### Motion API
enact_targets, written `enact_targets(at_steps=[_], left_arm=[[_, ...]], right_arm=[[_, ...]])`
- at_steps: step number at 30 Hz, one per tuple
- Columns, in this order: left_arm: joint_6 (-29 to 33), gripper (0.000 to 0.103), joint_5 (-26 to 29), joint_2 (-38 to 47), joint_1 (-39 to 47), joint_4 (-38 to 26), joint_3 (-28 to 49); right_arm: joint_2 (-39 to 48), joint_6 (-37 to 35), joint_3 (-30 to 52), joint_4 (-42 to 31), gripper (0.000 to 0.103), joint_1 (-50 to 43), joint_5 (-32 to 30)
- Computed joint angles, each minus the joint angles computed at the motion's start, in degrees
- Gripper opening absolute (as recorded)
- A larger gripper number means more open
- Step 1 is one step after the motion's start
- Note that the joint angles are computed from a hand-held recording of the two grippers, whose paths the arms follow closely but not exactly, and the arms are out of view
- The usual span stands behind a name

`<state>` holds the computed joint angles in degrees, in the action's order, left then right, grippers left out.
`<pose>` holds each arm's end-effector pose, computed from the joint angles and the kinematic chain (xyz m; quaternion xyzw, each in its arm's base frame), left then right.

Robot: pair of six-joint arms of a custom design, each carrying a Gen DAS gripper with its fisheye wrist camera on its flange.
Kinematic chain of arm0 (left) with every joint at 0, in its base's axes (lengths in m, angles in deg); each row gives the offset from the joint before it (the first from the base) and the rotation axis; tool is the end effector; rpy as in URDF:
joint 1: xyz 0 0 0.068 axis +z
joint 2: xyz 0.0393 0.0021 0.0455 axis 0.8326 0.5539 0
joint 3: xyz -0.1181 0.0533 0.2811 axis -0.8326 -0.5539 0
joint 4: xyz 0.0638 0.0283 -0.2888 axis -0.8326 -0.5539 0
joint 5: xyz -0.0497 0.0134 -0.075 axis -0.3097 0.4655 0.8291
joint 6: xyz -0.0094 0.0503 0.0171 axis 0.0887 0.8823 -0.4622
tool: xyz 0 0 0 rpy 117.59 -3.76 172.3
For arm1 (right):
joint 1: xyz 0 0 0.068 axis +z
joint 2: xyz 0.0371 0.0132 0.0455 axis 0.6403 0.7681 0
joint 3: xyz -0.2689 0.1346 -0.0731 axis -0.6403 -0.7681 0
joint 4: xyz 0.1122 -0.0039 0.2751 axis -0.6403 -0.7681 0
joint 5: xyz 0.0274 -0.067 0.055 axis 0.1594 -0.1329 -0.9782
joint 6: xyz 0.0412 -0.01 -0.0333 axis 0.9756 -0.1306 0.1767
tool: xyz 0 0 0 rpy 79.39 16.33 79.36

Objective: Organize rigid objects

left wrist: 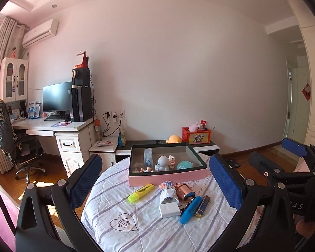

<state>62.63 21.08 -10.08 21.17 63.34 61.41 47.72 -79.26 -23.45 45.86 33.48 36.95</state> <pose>0.2065 -0.1358 0.2695 0.1472 0.7568 -0.1192 0.6256 0.1632 -0.0214 0.2606 0.0754 0.7805 -0.0680 0.6169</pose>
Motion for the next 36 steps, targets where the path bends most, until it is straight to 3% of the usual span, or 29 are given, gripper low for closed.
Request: enact_targets(at_steps=[9,20,29,36], left_arm=[[2.0,0.103,-6.1,-6.4,-4.9,-1.0,-2.6],[1.6,0.103,-6.3,-5.4,-4.1,-0.3,-3.3],[0.2,0.103,-2.3,5.9,1.0,2.2,-1.2],[-1.0,0.103,1.4,19.9,5.7,3.2,2.6]], right_arm=[[-8.2,0.1,0.1,-6.3,0.103,2.9,3.6],[-6.7,0.2,-1.0,-4.5,0.103,1.5,2.5],[4.2,0.4,-3.4,3.5,0.103,-4.6,-2.6],[22.3,-0.2,-4.1,14.3,0.103,-9.7,-5.4]])
